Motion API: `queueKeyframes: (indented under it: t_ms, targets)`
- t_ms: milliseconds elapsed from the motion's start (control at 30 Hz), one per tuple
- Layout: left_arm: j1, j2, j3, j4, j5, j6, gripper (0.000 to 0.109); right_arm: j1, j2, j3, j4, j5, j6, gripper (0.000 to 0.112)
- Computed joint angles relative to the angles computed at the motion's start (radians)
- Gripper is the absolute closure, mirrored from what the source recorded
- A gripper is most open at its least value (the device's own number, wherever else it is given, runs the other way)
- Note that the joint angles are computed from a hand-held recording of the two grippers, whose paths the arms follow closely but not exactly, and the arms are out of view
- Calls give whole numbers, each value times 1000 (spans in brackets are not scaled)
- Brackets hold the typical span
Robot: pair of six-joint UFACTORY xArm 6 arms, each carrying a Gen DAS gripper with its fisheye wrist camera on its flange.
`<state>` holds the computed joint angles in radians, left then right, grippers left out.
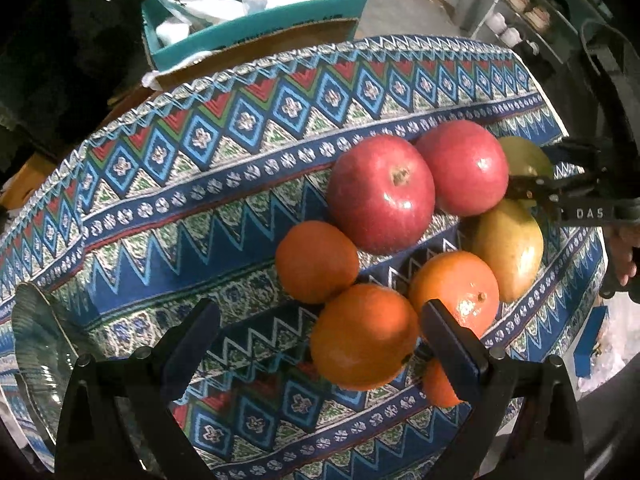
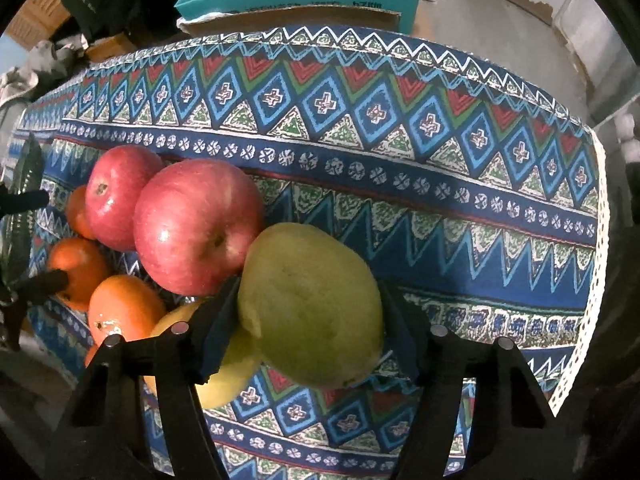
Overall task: Organize fruits
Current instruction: 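Reach the left tool to an orange while the right tool reaches a green mango, then grasp the orange with the left tool while the right tool lifts the mango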
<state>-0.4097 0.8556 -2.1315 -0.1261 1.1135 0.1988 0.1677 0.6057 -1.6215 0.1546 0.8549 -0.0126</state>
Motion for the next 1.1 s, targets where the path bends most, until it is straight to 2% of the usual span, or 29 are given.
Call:
queueKeyframes:
  t_ms: [133,267,400,567,667,967,1100]
  targets:
    - [-6,-10,27,5,-6,5,7,4,-20,40,-22,-40,36,45]
    - [-11,-12,43,-10,3,17,7,-10,-103,157,-53,-98,76,45]
    - [-15,-10,55,-22,18,38,22,-21,-155,219,-62,-133,115,45]
    - [-12,-15,79,-57,-1,53,28,-25,-248,336,-46,-194,139,45]
    - [-4,-16,79,-117,11,84,44,-17,-296,392,-65,-219,170,45]
    - [-25,-118,242,-75,-103,93,46,8,-355,430,-101,-250,245,45]
    - [-13,-138,247,-85,-109,87,46,14,-375,439,-116,-258,259,45]
